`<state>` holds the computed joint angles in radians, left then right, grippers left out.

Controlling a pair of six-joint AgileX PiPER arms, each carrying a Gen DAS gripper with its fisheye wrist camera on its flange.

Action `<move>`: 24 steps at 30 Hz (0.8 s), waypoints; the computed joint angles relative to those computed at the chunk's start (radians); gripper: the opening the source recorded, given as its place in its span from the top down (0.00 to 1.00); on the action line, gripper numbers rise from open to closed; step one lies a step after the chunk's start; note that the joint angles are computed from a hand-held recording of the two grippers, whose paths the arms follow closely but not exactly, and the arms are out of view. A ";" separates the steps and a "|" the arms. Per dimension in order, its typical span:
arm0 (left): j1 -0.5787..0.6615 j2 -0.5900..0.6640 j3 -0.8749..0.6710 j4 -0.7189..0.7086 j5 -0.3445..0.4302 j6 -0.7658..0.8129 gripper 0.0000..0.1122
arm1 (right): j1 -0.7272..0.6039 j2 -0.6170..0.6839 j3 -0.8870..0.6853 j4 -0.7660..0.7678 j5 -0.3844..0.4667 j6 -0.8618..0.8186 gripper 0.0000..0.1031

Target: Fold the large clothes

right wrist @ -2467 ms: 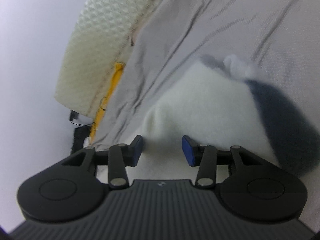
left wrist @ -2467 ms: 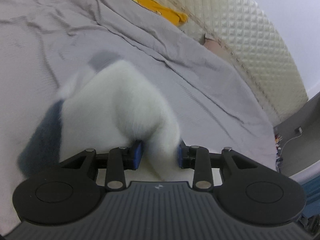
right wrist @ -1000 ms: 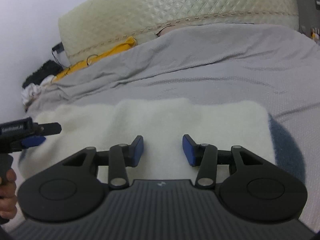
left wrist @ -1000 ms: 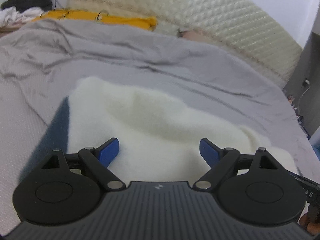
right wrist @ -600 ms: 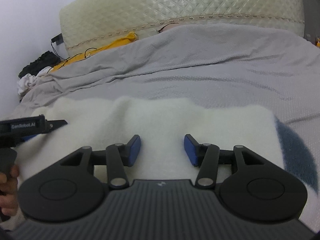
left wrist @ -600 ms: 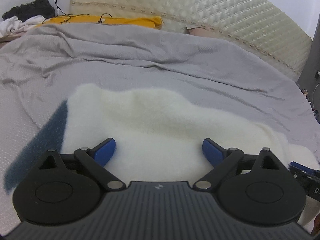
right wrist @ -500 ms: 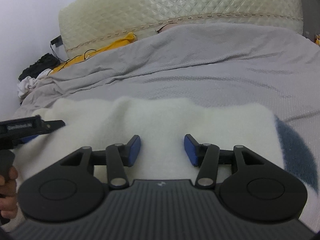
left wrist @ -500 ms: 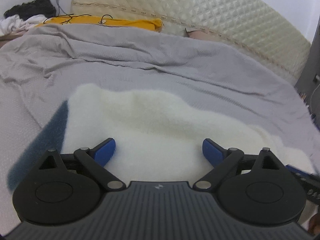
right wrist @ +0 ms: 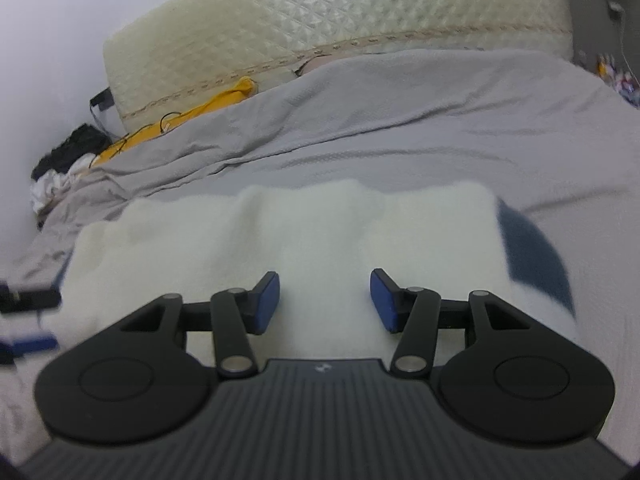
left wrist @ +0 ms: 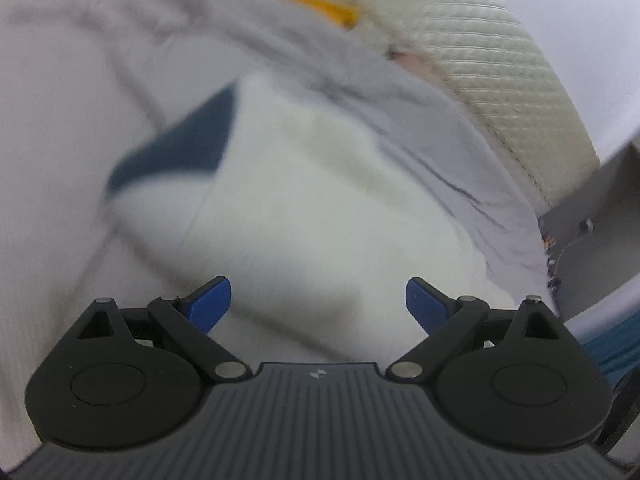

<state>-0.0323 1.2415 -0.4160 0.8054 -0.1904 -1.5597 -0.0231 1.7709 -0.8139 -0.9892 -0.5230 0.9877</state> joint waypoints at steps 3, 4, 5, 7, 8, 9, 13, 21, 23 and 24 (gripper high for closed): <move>0.137 0.047 0.053 0.194 -0.183 -0.238 0.14 | -0.022 -0.017 0.029 -0.045 -0.020 0.078 0.49; 0.201 0.093 0.069 0.199 -0.283 -0.252 0.14 | -0.026 -0.022 0.036 -0.051 -0.024 0.091 0.49; 0.255 0.160 0.078 0.189 -0.383 -0.283 0.14 | -0.030 -0.029 0.045 -0.058 -0.029 0.104 0.49; 0.338 0.300 0.105 0.111 -0.583 -0.241 0.14 | -0.037 -0.036 0.053 -0.081 -0.036 0.139 0.49; 0.351 0.346 0.118 0.056 -0.643 -0.206 0.14 | -0.042 -0.038 0.059 -0.089 -0.044 0.155 0.49; 0.357 0.377 0.126 0.017 -0.686 -0.181 0.14 | -0.048 -0.037 0.061 -0.100 -0.053 0.175 0.49; 0.378 0.489 0.148 -0.095 -0.871 -0.129 0.15 | -0.068 -0.027 0.067 -0.115 -0.098 0.219 0.42; 0.322 0.456 0.130 -0.238 -0.734 -0.105 0.51 | -0.160 -0.004 0.073 -0.255 -0.355 0.508 0.21; 0.300 0.404 0.139 -0.278 -0.703 -0.049 0.62 | -0.188 0.024 0.073 -0.296 -0.459 0.606 0.17; 0.292 0.380 0.138 -0.289 -0.681 -0.027 0.65 | -0.191 0.036 0.074 -0.312 -0.488 0.649 0.17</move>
